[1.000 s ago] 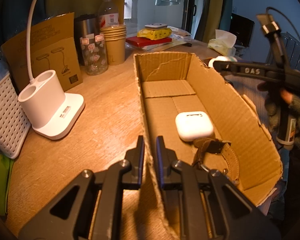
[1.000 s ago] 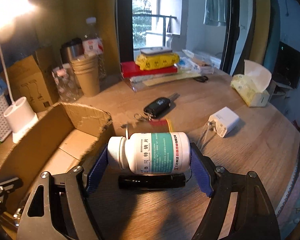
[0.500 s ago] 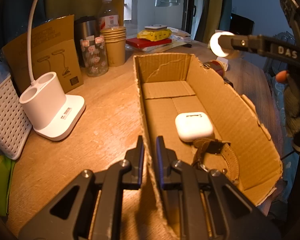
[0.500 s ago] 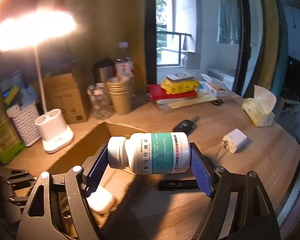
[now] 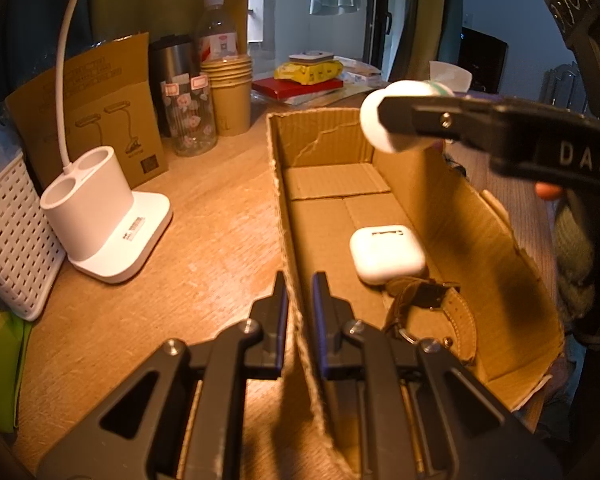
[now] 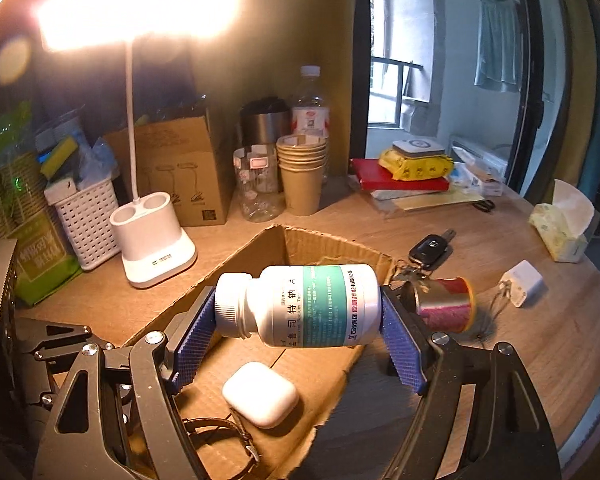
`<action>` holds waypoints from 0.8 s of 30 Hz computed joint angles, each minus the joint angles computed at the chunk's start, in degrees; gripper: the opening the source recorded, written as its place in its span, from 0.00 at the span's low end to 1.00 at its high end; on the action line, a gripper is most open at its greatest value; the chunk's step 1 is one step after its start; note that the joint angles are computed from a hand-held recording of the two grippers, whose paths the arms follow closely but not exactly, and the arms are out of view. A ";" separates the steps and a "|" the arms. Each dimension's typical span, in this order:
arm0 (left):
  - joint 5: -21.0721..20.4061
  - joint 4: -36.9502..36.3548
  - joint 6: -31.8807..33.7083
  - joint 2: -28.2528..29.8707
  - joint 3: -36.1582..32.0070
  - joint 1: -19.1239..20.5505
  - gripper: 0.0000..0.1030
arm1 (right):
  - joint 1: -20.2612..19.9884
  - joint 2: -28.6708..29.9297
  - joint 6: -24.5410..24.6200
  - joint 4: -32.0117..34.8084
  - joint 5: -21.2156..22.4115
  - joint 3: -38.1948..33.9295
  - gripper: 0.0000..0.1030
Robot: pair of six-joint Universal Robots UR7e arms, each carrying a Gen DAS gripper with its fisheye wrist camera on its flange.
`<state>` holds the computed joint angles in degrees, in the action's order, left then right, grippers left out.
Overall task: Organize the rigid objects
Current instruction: 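Carry the pill bottle over the box, lower it and open the right tool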
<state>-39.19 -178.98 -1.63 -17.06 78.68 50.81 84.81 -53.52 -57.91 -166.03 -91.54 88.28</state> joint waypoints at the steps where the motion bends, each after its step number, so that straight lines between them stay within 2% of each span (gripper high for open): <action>1: 0.00 -0.02 0.03 0.02 -0.02 0.00 0.12 | 0.01 0.07 0.03 0.09 0.00 0.03 0.78; 10: 0.06 0.18 -0.11 0.00 -0.05 -0.04 0.12 | 0.01 0.94 -1.07 1.75 -0.71 -0.58 0.78; 22: 0.08 0.11 -0.05 0.11 -0.22 -0.09 0.12 | 0.24 3.39 -2.02 7.90 -4.55 -4.09 0.78; 24: 0.10 0.15 -0.03 0.13 -0.30 -0.07 0.12 | 0.38 3.28 -3.34 6.79 -5.22 -3.53 0.78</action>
<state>-39.10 -178.83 -1.66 -16.93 78.38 50.74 85.19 -50.23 -61.25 -159.24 -96.76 84.75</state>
